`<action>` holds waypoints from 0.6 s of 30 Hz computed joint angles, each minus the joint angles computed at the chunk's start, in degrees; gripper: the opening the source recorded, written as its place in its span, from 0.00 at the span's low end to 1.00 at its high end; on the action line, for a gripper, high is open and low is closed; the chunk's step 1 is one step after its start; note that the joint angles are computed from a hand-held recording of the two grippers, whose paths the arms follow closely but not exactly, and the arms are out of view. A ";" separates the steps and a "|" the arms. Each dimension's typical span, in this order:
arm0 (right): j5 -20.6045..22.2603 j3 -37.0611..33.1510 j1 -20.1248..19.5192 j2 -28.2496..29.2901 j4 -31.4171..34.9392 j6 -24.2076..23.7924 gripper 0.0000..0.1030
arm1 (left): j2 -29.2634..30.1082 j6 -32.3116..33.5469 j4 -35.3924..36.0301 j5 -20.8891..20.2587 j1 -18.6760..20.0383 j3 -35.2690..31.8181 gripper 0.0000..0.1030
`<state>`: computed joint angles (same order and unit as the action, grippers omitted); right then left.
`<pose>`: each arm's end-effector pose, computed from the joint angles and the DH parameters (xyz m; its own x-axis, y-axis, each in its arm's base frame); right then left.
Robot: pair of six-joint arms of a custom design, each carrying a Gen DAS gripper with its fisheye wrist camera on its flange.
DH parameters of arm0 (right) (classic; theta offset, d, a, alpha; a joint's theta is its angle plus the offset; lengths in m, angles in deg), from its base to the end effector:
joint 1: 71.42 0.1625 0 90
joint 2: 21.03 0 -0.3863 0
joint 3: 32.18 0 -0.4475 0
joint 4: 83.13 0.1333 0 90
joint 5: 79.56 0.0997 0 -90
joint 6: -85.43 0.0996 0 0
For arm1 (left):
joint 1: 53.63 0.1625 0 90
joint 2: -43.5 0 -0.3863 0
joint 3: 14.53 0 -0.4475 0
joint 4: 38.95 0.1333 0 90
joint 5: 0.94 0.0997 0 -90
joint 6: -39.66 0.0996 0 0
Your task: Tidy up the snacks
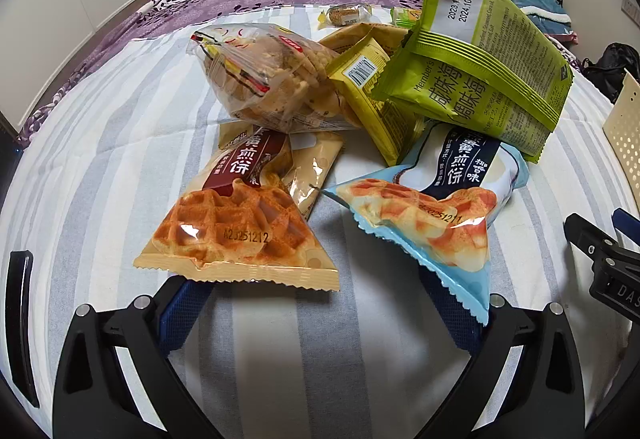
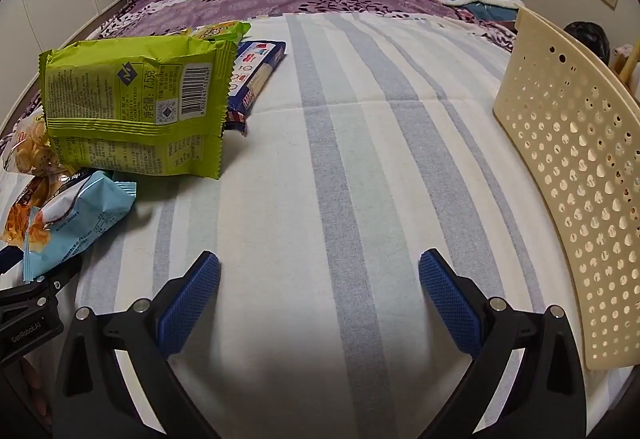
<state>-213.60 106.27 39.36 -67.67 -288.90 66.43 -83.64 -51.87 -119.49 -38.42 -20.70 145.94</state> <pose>0.1916 -0.3244 -0.0289 -0.6246 -0.2697 0.7329 -0.5580 0.8107 -0.1772 -0.0295 -0.2721 0.1124 -0.6190 -0.4202 -0.6635 0.1052 0.7928 -0.6003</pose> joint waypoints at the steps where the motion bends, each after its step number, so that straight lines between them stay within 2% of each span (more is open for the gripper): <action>1: 0.00 0.01 0.02 0.03 -0.07 -0.01 0.95 | -0.04 0.07 -0.09 0.01 0.04 0.02 0.98; 18: -0.18 0.26 0.17 -0.15 0.04 0.45 0.95 | 0.11 0.06 -0.27 0.09 0.05 0.01 0.98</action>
